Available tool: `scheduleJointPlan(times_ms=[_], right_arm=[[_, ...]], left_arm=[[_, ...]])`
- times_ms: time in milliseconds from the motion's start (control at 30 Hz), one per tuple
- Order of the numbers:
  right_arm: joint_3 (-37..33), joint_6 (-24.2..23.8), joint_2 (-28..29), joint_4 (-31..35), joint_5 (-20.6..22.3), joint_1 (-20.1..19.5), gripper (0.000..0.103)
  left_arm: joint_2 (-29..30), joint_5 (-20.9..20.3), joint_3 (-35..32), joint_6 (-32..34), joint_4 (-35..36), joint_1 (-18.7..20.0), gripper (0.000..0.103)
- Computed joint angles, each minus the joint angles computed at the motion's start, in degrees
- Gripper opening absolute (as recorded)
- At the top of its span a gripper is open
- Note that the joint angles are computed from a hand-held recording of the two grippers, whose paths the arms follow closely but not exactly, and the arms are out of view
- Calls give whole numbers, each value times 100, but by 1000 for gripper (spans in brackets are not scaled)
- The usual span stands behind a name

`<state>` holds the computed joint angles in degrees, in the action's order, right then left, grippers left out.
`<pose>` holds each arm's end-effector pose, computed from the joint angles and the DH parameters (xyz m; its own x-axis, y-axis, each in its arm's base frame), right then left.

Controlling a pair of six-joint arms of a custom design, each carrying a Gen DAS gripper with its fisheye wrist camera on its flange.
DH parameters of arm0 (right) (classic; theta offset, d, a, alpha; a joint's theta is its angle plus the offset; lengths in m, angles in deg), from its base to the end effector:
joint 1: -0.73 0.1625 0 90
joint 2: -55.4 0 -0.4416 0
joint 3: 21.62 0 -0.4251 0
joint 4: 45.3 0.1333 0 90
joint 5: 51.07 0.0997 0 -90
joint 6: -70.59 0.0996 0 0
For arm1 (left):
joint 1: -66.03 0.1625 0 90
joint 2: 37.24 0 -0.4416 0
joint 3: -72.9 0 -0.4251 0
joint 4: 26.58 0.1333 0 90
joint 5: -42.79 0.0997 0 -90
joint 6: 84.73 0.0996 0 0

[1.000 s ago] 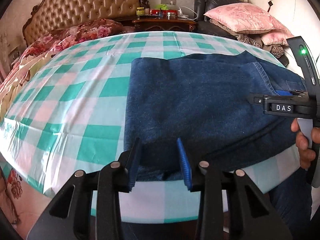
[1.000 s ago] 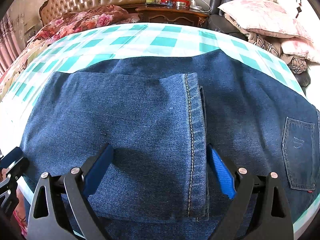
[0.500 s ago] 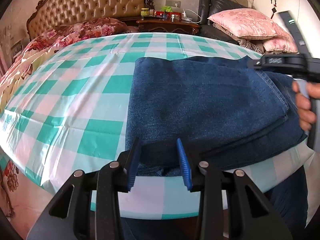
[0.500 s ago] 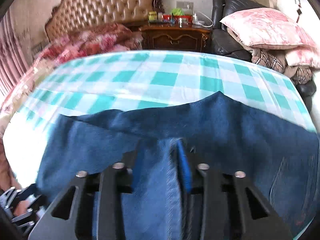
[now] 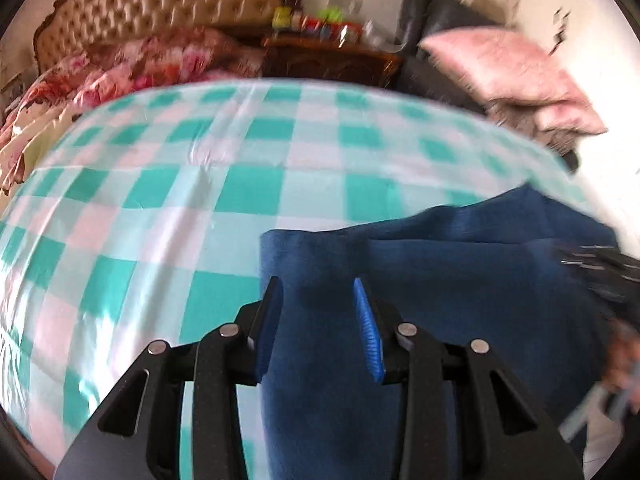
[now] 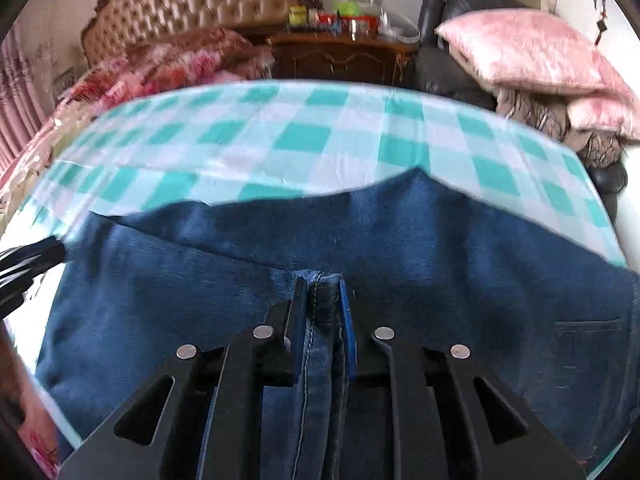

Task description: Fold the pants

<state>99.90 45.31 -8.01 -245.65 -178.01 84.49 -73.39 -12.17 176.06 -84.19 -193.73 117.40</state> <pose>0.0136 -0.5510 0.2265 -0.7002 0.2457 0.6704 -0.2571 0.7892 -0.5577 -0.2477 -0.6151 -0.0311 -0.6969 0.4394 -0.5668 0.6211 0.7649 -0.1707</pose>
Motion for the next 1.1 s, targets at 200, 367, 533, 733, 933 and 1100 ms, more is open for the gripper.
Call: scheduleJointPlan(times_ms=[200, 367, 533, 733, 933, 1100], right_arm=[[462, -261, -167, 341, -153, 97, 18], [653, -904, 145, -518, -456, 110, 17], [611, -1351, 478, -1198, -724, 191, 17], [446, -1941, 875, -1850, -1139, 320, 21], [312, -925, 630, -1034, -1469, 512, 56], [230, -1070, 839, -1117, -1597, 633, 59]], left_arm=[[-186, 82, 275, -343, -158, 92, 50], [-1031, -166, 1499, -1103, -934, 87, 46], [-1481, -600, 2464, -1508, -1518, -46, 41], [-1305, -369, 2816, -1326, -1896, -261, 35], [-1116, -4, 2896, -842, -2234, -423, 35], [-1262, -269, 2992, -990, -2482, -349, 69]])
